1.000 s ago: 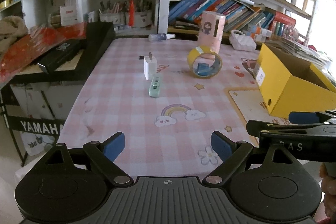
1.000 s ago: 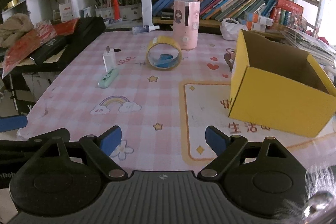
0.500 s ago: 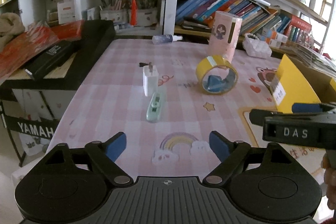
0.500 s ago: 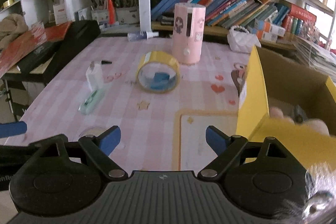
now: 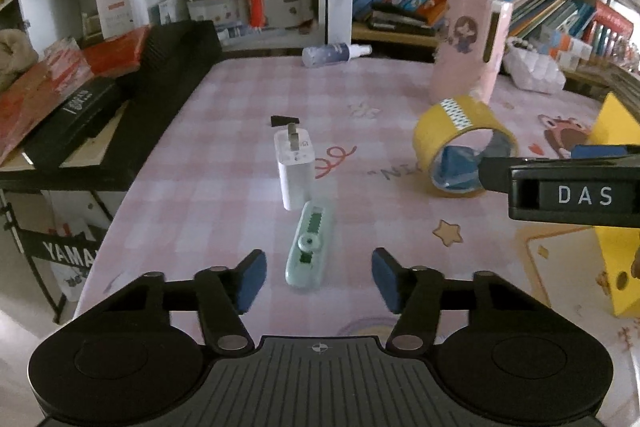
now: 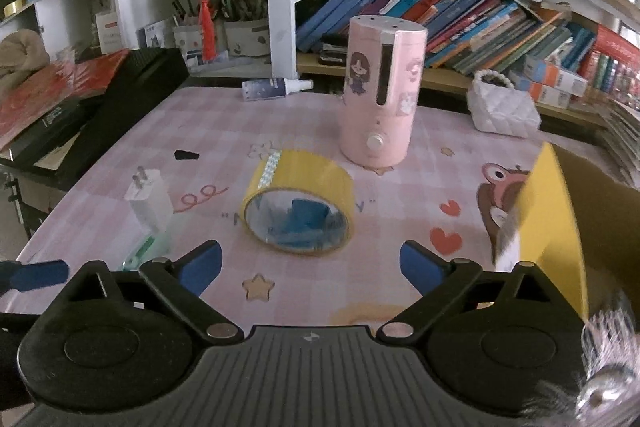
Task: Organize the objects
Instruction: 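Grasp the mint-green item with the left tool while the right tool reaches the yellow tape roll, then lift the green item with the left tool while the right tool grasps and lifts the tape roll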
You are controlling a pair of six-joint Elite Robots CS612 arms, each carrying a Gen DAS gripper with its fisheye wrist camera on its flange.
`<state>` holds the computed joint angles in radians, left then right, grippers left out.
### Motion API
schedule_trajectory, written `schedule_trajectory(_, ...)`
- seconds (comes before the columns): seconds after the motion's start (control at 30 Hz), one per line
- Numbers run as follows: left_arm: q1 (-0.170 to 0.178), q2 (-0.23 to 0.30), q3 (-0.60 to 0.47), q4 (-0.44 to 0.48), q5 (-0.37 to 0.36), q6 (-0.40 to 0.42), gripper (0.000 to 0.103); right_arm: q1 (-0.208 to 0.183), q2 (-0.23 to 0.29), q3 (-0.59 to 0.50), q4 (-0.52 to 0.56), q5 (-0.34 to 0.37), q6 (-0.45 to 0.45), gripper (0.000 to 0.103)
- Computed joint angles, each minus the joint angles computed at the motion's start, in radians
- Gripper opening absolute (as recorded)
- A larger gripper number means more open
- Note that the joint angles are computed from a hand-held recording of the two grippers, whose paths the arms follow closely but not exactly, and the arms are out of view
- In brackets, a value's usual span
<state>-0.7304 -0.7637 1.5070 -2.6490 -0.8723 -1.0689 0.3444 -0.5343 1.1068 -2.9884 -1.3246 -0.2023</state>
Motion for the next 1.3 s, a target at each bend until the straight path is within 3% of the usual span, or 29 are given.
schedule_trajectory(0.1, 0.020, 0.015, -0.019, -0.001, -0.041, 0.013, 0.036, 0.003, 0.027, -0.048, 0.025, 0.010, -0.008, 0.100)
schedule_trajectory(0.33, 0.041, 0.033, -0.046, 0.044, -0.072, 0.014, 0.031, 0.014, 0.085, -0.148, 0.101, 0.014, -0.029, 0.103)
schedule_trajectory(0.43, 0.041, 0.036, -0.046, 0.037, -0.069, 0.030, 0.024, 0.021, 0.108, -0.184, 0.120, 0.002, -0.041, 0.103)
schedule_trajectory(0.77, 0.035, 0.019, -0.016, -0.032, -0.084, 0.021, 0.023, 0.041, 0.183, -0.288, 0.146, -0.096, -0.052, 0.101)
schedule_trajectory(0.9, 0.024, 0.007, 0.002, -0.064, -0.065, 0.035, 0.023, 0.035, 0.168, -0.260, 0.095, -0.064, -0.123, 0.095)
schedule_trajectory(1.03, 0.010, -0.005, 0.020, -0.094, -0.046, 0.048, 0.023, 0.023, 0.125, -0.220, 0.168, -0.010, -0.156, 0.094)
schedule_trajectory(1.1, 0.003, -0.012, 0.032, -0.108, -0.038, 0.054, 0.023, 0.008, 0.094, -0.225, 0.339, 0.057, -0.087, 0.094)
schedule_trajectory(1.2, -0.005, -0.021, 0.047, -0.123, -0.034, 0.050, 0.023, -0.032, 0.085, -0.270, 0.619, 0.246, 0.168, 0.094)
schedule_trajectory(1.3, -0.016, -0.031, 0.064, -0.138, -0.023, 0.047, 0.023, -0.035, 0.059, -0.230, 0.612, 0.215, 0.200, 0.094)
